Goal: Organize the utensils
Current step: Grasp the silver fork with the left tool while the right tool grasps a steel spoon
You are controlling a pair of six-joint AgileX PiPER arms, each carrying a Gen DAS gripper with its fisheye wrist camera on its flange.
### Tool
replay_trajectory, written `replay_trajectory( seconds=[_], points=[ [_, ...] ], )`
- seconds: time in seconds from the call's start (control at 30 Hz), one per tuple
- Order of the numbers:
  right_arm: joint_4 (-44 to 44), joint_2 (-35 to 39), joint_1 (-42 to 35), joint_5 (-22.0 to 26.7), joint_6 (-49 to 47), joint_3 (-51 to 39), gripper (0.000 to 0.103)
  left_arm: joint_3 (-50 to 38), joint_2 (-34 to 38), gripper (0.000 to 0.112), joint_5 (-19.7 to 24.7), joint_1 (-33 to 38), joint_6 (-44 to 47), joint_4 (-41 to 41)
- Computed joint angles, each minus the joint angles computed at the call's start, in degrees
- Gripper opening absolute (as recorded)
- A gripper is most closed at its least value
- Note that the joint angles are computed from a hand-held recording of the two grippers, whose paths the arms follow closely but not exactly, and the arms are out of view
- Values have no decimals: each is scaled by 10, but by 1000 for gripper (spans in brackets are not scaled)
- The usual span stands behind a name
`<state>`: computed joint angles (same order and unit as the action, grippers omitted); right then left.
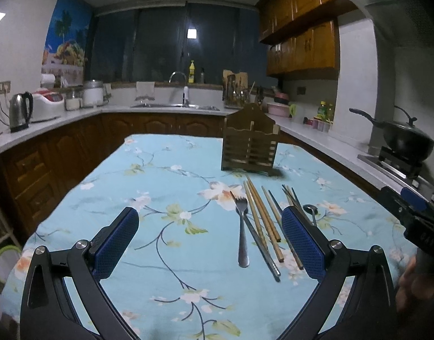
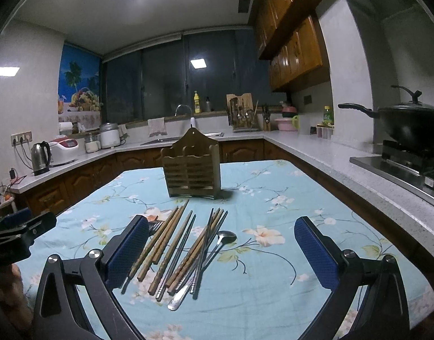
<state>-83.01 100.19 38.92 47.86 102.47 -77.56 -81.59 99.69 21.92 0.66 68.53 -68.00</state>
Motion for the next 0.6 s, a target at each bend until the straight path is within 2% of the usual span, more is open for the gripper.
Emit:
replay_trajectory(
  seconds=[0.13,0.33,0.47,0.6],
  points=[
    [11,2,-2,-2,-12,-7,103,-13,8,103,22,4,-20,19],
    [47,4,-18,-26,-44,-23,103,-71,35,103,74,8,-115,101],
    [121,7,-45,-71,-108,-48,103,-144,71,103,127,4,-203,184],
    [245,18,-87,-115,-209,-86,103,-249,130,101,196,-2,-288,251]
  ],
)
